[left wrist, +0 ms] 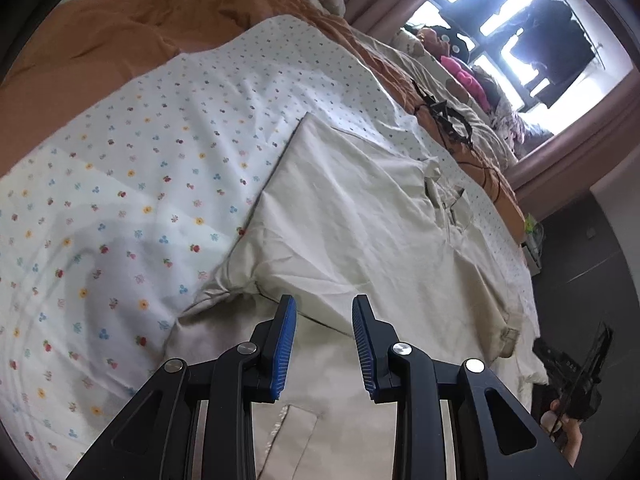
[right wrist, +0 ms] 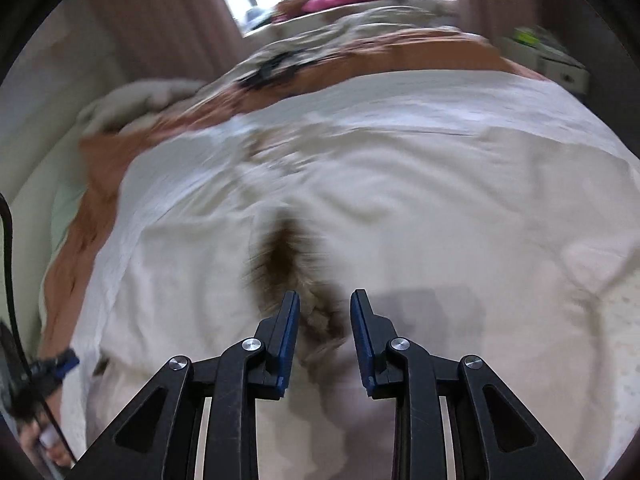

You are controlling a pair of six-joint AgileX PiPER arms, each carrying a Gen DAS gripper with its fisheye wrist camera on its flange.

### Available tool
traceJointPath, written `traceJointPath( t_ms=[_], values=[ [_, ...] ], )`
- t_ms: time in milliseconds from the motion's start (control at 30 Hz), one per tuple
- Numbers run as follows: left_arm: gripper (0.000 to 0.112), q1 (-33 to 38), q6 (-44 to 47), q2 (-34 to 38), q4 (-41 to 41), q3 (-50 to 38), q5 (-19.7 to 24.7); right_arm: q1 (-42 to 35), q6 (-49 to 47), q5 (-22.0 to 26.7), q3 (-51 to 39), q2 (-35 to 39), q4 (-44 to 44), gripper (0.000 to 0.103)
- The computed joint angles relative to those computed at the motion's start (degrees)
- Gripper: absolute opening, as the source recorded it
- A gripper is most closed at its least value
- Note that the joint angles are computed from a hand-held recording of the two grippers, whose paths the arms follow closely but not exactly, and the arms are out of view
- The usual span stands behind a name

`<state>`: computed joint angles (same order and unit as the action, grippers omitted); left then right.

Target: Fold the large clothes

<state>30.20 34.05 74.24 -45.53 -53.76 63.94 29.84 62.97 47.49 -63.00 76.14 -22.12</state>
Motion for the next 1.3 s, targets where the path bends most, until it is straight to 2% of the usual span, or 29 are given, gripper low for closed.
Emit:
traceJointPath(
  t_ms=[67,133,200,267,333,500,567,600,633,667,700,733,767,900,967,1033,1167,1200,1233,1300],
  values=[
    [0.031,-1.11,-0.90,-0.37,0.67,0.02,-1.10,-3.78,-2.41,-0.43,2.50,-3.74,3.68,0.037],
    [0.031,-2.44,-1.85,-0.29,1.10,0.16,-2.13,-5.85,-4.29,-1.23,4.43,-6.03,6.89,0.060],
    [0.031,-3.43,-2.46,0.12,1.08,0.49,-2.73,-7.41,-6.41,-1.80,6.02,-6.36,10.35,0.067],
    [0.031,-4.65,-3.08,0.57,1.59,0.85,-3.70,-9.83,-9.78,-3.64,8.20,-5.79,16.01,0.067],
    [0.031,-5.90,-3.77,0.90,2.35,0.97,-4.80,-13.27,-16.67,-8.03,11.31,-4.15,26.06,0.067],
    [0.031,-8.28,-5.56,2.79,4.27,1.21,-8.42,-15.49,-33.83,-15.72,15.97,-0.05,46.70,0.067],
    [0.031,-9.50,-6.43,4.06,5.58,1.02,-10.28,-16.04,-38.17,-18.26,16.78,1.48,51.65,0.066],
    [0.031,-9.90,-6.54,4.44,6.01,0.98,-10.94,-16.25,-39.24,-18.82,16.69,2.13,52.43,0.060],
    [0.031,-10.36,-6.77,4.72,6.48,1.02,-11.69,-16.78,-41.03,-19.92,16.80,2.86,53.63,0.047],
    [0.031,-10.99,-7.38,5.25,7.49,0.84,-12.68,-17.43,-42.59,-20.40,16.94,3.31,54.76,0.040],
    [0.031,-11.32,-7.85,5.51,8.31,0.87,-13.30,-18.30,-44.57,-20.52,16.97,4.09,56.17,0.022],
    [0.031,-11.74,-8.51,5.81,9.16,0.95,-13.96,-19.37,-48.85,-21.06,17.35,4.75,59.88,0.016],
    [0.031,-12.08,-9.21,6.26,9.91,0.99,-14.45,-20.05,-51.54,-21.79,17.63,5.12,62.04,0.015],
    [0.031,-12.09,-9.90,8.64,10.17,1.17,-15.47,-20.12,-47.12,-23.33,16.51,5.93,55.84,0.014],
    [0.031,-12.25,-10.72,7.97,11.18,1.26,-15.40,-20.10,-43.98,-21.00,15.12,6.61,53.33,0.015],
    [0.031,-12.05,-11.07,6.73,11.68,1.04,-14.59,-20.31,-41.72,-18.25,14.68,5.47,51.57,0.030],
    [0.035,-10.15,-10.83,4.11,10.57,0.72,-11.49,-20.49,-31.02,-14.79,15.87,-2.19,40.59,0.049],
    [0.041,-9.33,-9.97,3.33,9.19,0.93,-10.59,-21.00,-29.30,-14.11,16.53,-4.53,38.75,0.053],
    [0.051,-9.05,-9.76,2.79,8.55,0.95,-10.10,-21.95,-27.68,-13.02,17.00,-7.13,36.91,0.053],
    [0.061,-9.30,-10.32,1.08,7.97,1.03,-9.60,-25.97,-27.67,-9.93,17.50,-12.28,35.99,0.053]
  ],
)
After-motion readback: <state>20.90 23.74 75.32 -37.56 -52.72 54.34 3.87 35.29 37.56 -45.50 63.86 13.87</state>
